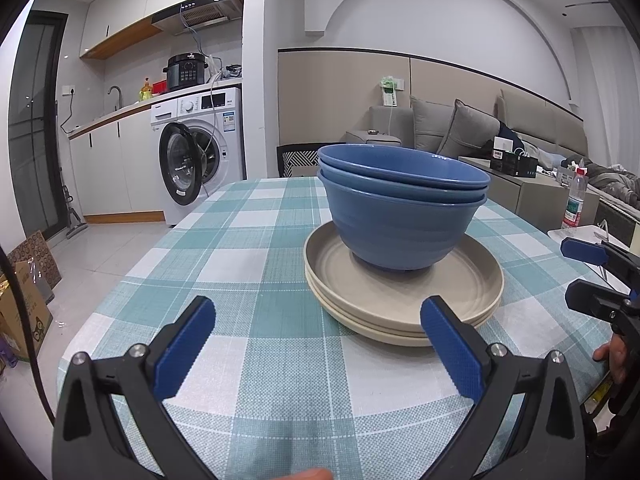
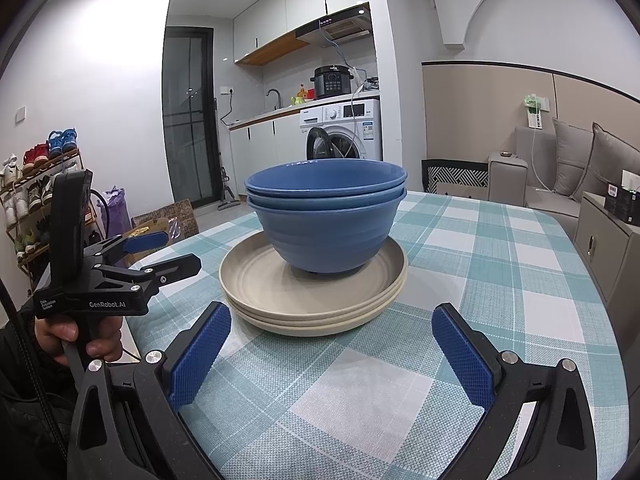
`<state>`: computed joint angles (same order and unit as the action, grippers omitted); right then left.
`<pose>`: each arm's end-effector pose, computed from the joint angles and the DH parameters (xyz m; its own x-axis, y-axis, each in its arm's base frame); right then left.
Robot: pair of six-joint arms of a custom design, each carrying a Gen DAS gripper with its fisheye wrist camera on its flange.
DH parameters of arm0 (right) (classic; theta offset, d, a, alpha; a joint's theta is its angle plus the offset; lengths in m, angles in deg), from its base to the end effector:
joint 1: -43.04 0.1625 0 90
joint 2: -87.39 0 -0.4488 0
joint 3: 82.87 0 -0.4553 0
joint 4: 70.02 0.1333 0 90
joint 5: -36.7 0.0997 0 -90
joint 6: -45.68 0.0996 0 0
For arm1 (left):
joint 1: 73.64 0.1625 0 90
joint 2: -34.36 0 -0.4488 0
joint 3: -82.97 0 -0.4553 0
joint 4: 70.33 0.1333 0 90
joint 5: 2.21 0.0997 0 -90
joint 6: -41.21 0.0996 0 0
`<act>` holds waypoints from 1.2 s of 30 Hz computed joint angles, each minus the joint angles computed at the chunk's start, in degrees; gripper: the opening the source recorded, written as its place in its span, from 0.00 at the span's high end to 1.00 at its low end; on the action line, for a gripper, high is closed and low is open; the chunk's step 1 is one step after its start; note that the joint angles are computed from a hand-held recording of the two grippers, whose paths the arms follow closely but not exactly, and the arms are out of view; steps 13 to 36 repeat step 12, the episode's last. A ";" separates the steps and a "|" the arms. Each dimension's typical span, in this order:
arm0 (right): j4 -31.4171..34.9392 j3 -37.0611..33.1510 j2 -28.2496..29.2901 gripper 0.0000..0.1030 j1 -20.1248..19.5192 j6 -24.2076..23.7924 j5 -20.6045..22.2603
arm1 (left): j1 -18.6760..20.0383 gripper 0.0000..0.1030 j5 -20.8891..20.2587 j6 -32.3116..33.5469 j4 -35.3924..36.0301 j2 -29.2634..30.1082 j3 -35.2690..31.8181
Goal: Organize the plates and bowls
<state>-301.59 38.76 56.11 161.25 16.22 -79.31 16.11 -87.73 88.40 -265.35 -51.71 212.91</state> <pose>0.3215 -0.4097 -0.0381 -0.6847 -0.3790 0.6225 -0.7268 0.4198 -0.5437 0.1389 -0.4947 0.3341 -0.6761 0.3104 -0.6682 0.7330 0.3749 -0.5676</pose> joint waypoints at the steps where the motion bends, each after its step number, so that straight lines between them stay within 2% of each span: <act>1: 0.06 0.03 -0.02 0.01 -0.01 0.01 0.02 | -0.02 0.00 0.04 -0.03 -0.03 0.00 0.00; 36: 0.24 -0.04 0.01 0.01 0.04 -0.19 -0.11 | -0.18 0.00 -0.04 -0.14 0.60 -0.48 0.13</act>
